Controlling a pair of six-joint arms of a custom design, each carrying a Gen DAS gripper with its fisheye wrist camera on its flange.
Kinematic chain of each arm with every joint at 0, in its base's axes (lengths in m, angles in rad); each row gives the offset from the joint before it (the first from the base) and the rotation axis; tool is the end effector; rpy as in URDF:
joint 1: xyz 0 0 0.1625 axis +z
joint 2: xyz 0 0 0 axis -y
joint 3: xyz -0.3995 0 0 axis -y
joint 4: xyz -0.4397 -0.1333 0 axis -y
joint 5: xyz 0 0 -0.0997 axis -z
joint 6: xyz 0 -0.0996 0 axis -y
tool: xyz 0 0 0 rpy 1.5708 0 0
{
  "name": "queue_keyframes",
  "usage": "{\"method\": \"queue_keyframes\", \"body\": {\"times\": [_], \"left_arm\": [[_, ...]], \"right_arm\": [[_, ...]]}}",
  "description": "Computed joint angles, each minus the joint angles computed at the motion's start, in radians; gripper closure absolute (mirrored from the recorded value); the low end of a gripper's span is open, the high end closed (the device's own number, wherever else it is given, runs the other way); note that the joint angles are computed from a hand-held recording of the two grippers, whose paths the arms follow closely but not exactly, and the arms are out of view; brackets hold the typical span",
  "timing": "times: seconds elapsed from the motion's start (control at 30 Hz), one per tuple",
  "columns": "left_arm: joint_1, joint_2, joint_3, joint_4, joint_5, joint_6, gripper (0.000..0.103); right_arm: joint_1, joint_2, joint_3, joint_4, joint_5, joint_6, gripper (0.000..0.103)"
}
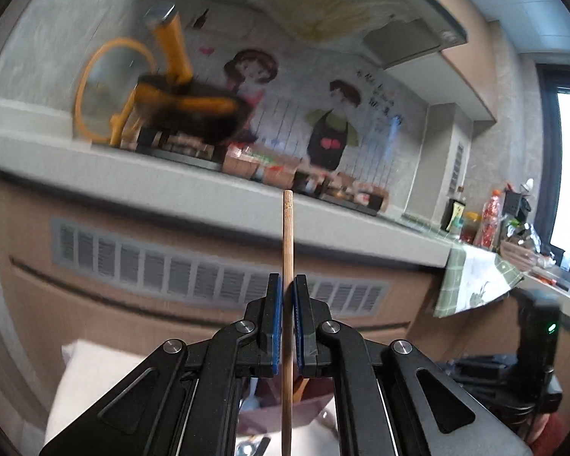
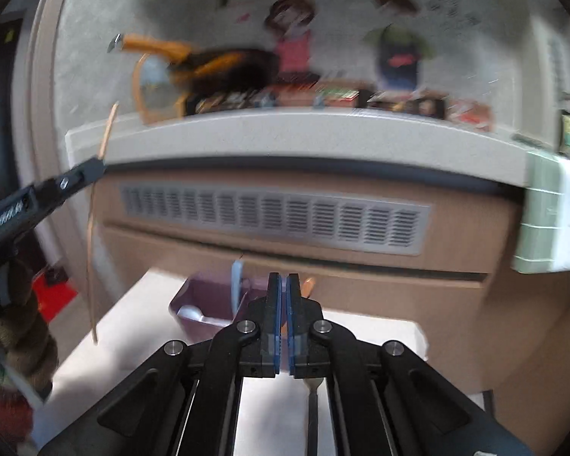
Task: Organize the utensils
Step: 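Lift the chopstick with the left tool while the right tool raises the brown spoon over the caddy, then open the left tool to drop the chopstick while the right tool drops the brown spoon into the caddy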
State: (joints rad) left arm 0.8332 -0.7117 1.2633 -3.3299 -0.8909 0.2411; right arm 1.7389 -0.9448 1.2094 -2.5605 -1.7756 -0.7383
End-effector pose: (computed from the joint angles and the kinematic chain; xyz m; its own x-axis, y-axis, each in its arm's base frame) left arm -0.3828 -0.7126 0.2587 -0.8856 0.1483 -0.4401 0.4639 0.2344 -0.8544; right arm 0.2449 -0.7676 0.3644 -0.6464 -0.5194 0.5589 -0.7575 0.5250 -0.3881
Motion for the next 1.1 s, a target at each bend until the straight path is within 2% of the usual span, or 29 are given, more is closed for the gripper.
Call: {"method": "queue_keyframes", "body": {"times": [0.07, 0.2, 0.27, 0.4, 0.47, 0.5, 0.53, 0.6, 0.63, 0.67, 0.73, 0.87, 0.93, 1.0, 1.1], "left_arm": [[0.02, -0.011, 0.033, 0.015, -0.002, -0.036, 0.097], [0.055, -0.033, 0.092, 0.074, -0.013, -0.128, 0.097], [0.061, -0.047, 0.14, 0.073, -0.009, -0.161, 0.097], [0.081, -0.053, 0.167, 0.099, -0.034, -0.232, 0.097], [0.087, -0.058, 0.177, 0.096, -0.04, -0.232, 0.097], [0.089, -0.058, 0.18, 0.094, -0.037, -0.227, 0.097], [0.089, -0.058, 0.178, 0.098, -0.033, -0.226, 0.097], [0.094, -0.059, 0.177, 0.113, -0.04, -0.239, 0.097], [0.098, -0.061, 0.178, 0.121, -0.045, -0.247, 0.097], [0.102, -0.061, 0.178, 0.128, -0.049, -0.254, 0.097], [0.109, -0.062, 0.179, 0.14, -0.055, -0.262, 0.097], [0.117, -0.066, 0.184, 0.156, -0.053, -0.279, 0.097], [0.12, -0.067, 0.187, 0.157, -0.053, -0.29, 0.097], [0.122, -0.066, 0.188, 0.162, -0.055, -0.306, 0.097], [0.118, -0.059, 0.186, 0.156, -0.051, -0.309, 0.097]], "right_arm": [[-0.035, 0.013, -0.02, 0.11, -0.013, 0.024, 0.099], [-0.106, 0.055, -0.042, 0.272, -0.118, 0.134, 0.096], [-0.125, 0.066, -0.033, 0.304, -0.152, 0.144, 0.096], [-0.11, 0.092, 0.014, 0.185, -0.266, 0.041, 0.096], [-0.095, 0.136, 0.004, 0.091, -0.358, -0.03, 0.096], [-0.091, 0.144, 0.012, 0.035, -0.368, -0.065, 0.096], [-0.089, 0.15, 0.011, 0.016, -0.369, -0.076, 0.095], [-0.087, 0.178, -0.036, 0.056, -0.36, -0.049, 0.095], [-0.088, 0.192, -0.065, 0.093, -0.351, -0.028, 0.092], [-0.089, 0.216, -0.105, 0.14, -0.358, -0.007, 0.086], [-0.091, 0.248, -0.154, 0.146, -0.344, -0.005, 0.084], [-0.102, 0.297, -0.251, 0.205, -0.287, 0.06, 0.08], [-0.105, 0.3, -0.253, 0.191, -0.273, 0.05, 0.079], [-0.102, 0.298, -0.237, 0.157, -0.276, -0.004, 0.079], [-0.097, 0.285, -0.218, 0.144, -0.301, -0.019, 0.084]]}}
